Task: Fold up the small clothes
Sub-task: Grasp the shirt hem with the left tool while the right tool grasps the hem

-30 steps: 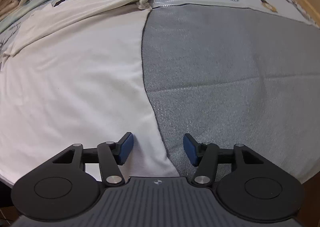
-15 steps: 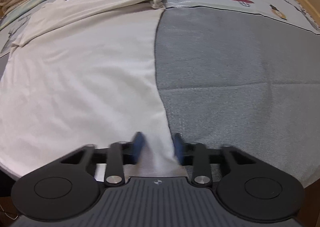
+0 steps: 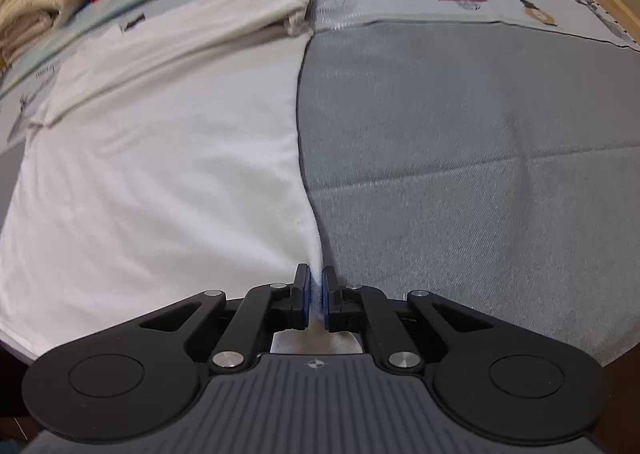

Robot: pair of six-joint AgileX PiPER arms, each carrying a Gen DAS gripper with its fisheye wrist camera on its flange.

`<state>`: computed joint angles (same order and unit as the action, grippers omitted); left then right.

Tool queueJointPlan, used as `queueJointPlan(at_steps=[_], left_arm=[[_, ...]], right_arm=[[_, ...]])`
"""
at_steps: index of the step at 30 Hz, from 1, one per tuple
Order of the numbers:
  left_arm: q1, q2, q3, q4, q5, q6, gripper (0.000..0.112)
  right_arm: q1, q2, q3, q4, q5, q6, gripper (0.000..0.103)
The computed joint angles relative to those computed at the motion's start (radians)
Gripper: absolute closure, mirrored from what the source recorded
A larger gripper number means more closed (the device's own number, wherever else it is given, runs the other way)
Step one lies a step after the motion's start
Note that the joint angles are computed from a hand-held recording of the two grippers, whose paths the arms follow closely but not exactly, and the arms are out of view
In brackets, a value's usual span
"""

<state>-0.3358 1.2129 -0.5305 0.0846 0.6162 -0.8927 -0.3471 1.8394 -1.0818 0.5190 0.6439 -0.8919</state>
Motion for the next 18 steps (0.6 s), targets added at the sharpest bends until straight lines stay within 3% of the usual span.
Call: queueJointPlan(at_steps=[1,9,10,11,12,18], left_arm=[[0.008,0.01,-0.003,-0.006,0.01,0.003,0.087],[-0.007,0.027,-0.01,-0.008,0.006,0.049,0.086],[-0.01,0.03,-0.009,-0.002,-0.002,0.044,0.091],[-0.009,0.028,-0.007,0.004,-0.01,0.039,0.102],[-0.003,0.019,-0.003,0.004,-0.019,0.039,0.105],[-0.022,-0.025,0.0,0.054,-0.018,-0.022,0.106]], right_arm=[[0.011,0.002,0.002,-0.029,-0.01,0.023,0.096],[0.037,0.009,0.012,-0.089,-0.041,0.058,0.093],[0.035,0.008,0.015,-0.087,-0.043,0.051,0.093],[0.036,0.007,0.017,-0.084,-0.045,0.043,0.093],[0.034,0.003,0.021,-0.072,-0.05,0.027,0.094],[-0.017,-0.027,0.025,0.091,-0.043,-0.075,0.098]])
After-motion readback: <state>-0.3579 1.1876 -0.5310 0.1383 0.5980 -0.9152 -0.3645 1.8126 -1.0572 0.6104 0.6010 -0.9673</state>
